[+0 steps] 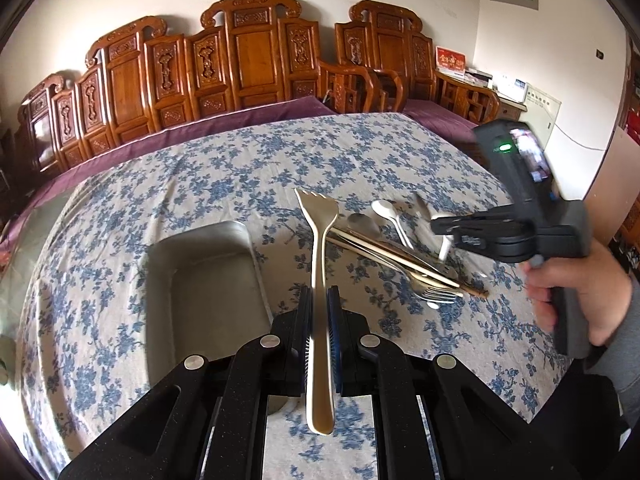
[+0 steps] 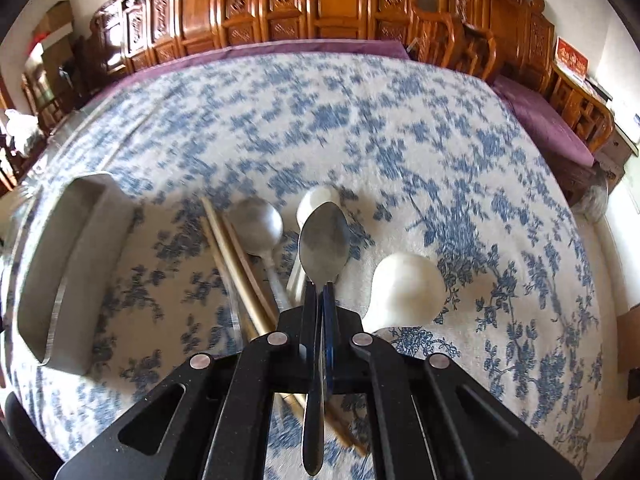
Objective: Organize utensils
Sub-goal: 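Grasp a metal spoon with the right tool while the left tool holds the fork, then lower the fork into the grey tray and open the left tool while the right tool carries the spoon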
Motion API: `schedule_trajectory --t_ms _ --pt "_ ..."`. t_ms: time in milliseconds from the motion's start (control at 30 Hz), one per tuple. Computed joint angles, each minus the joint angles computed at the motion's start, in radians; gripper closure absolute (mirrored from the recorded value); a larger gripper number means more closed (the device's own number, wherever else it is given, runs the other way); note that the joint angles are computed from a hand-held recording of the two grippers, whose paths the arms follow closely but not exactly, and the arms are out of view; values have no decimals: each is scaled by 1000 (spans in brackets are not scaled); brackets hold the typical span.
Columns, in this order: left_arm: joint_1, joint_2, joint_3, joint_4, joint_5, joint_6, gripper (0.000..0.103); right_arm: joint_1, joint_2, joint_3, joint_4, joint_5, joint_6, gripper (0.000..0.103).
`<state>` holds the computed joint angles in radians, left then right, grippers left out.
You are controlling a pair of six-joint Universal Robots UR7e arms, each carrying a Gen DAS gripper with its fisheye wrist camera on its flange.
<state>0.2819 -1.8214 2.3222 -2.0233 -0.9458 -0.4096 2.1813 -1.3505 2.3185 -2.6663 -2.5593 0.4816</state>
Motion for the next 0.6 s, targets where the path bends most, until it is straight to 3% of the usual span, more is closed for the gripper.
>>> schedule_trajectory --t_ms 233,600 --pt "54 -21 -31 54 42 7 96 82 49 -60 -8 34 -23 99" --pt "223 41 -59 13 39 96 96 140 210 -160 -143 162 -98 98"
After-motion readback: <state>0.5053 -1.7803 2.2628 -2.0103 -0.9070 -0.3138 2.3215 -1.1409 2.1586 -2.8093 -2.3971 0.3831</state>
